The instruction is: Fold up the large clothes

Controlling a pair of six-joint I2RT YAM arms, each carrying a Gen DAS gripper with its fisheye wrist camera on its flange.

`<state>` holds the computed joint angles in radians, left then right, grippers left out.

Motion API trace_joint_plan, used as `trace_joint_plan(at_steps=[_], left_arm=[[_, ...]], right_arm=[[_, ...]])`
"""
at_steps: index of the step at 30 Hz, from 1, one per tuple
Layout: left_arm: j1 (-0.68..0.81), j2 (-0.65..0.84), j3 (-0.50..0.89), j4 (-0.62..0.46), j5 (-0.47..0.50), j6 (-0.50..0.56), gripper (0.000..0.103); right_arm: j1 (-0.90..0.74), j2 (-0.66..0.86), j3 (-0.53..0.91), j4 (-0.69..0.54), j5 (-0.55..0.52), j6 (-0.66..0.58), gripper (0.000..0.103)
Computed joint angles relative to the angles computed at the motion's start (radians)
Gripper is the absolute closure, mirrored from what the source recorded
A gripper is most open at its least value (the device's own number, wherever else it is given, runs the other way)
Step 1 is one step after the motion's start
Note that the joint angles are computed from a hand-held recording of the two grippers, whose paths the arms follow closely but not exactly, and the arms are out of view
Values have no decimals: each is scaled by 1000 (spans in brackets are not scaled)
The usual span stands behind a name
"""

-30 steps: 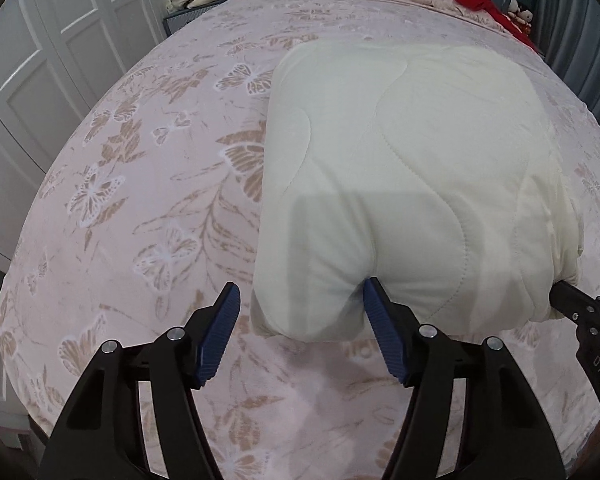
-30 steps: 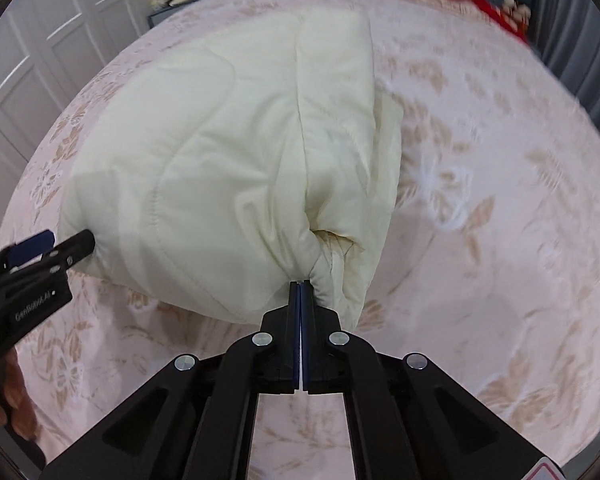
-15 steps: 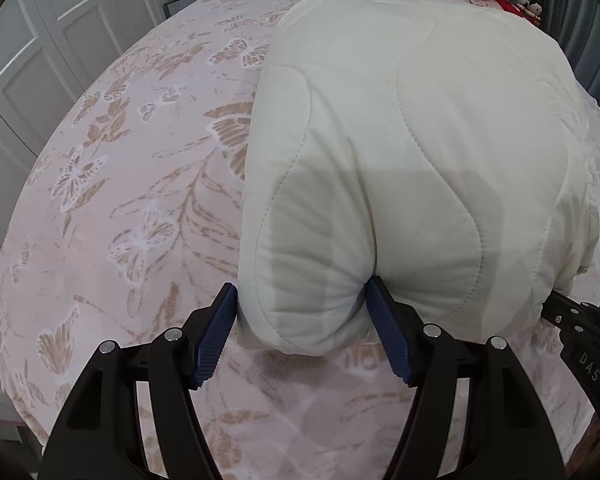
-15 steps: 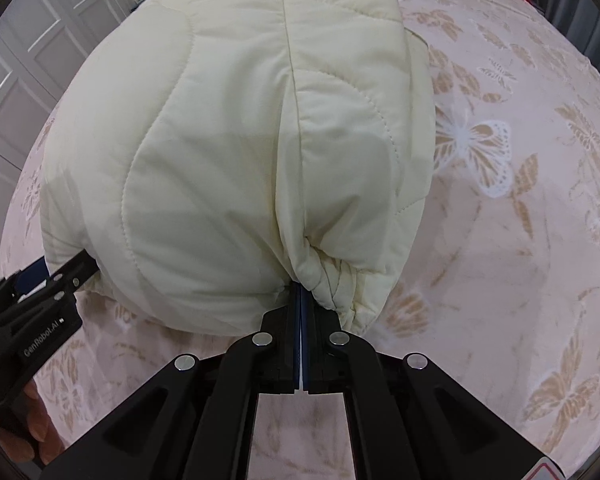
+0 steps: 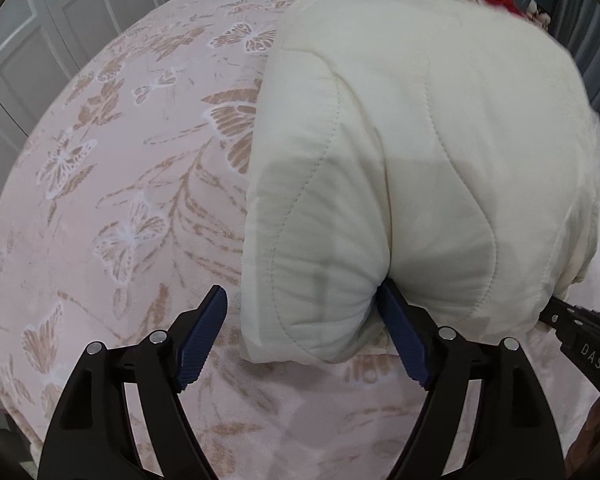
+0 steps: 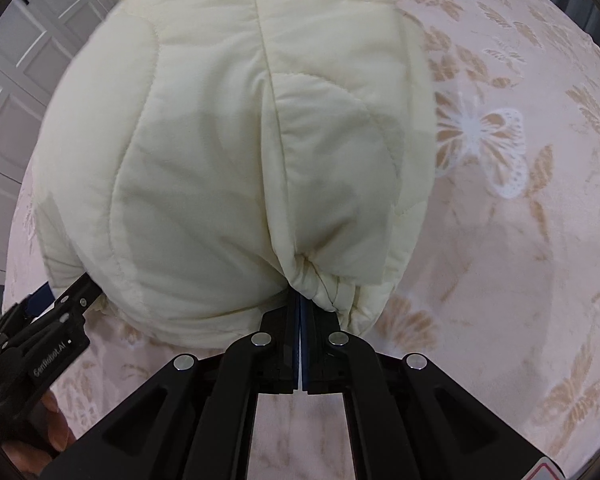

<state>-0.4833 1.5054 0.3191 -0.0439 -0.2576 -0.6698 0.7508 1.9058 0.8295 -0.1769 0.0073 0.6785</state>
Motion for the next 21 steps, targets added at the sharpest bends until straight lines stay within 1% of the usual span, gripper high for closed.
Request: trace_joint_plan(at_steps=[1, 2, 3, 5, 6, 7, 8, 10, 12, 13, 15, 16, 17, 19, 21], left_arm=[[30, -92, -27, -33, 33, 15, 30], [46, -212, -52, -97, 49, 23, 32], [46, -327, -64, -179, 40, 24, 33], [21, -513, -67, -331, -9, 13, 33], [-10, -587, -53, -417, -64, -8, 35], [-29, -619, -35, -471, -105, -23, 35], [-29, -627, -22, -489, -119, -24, 35], [-30, -565, 2, -469, -127, -25, 35], [-23, -445, 21, -398, -126, -10, 35], [-19, -393, 26, -364, -118, 0, 35], [-3, -297, 30, -294, -101, 23, 34], [4, -273, 25, -267, -90, 30, 34], [17, -224, 27, -226, -62, 42, 33], [11, -193, 31, -213, -72, 42, 33], [-9, -215, 30, -235, -99, 40, 33]], right_arm=[[-1, -31, 6, -25, 11, -2, 103], [13, -107, -33, -26, 24, 5, 103], [24, -170, -67, -22, 30, 10, 103], [59, -358, -149, -33, 76, 40, 103], [72, -431, -171, -43, 104, 54, 103], [79, -464, -172, -52, 118, 61, 103], [84, -483, -164, -60, 128, 65, 103], [79, -445, -113, -65, 130, 36, 103], [69, -353, -62, -65, 134, 6, 103], [47, -261, -20, -58, 121, -4, 103], [13, -136, 14, -20, 79, -2, 103], [-22, -52, 30, 20, 20, 2, 103], [-43, -19, 31, 40, -9, 12, 103], [-63, -14, 18, 64, -41, 29, 103], [-52, -79, -7, 52, -30, 35, 103]])
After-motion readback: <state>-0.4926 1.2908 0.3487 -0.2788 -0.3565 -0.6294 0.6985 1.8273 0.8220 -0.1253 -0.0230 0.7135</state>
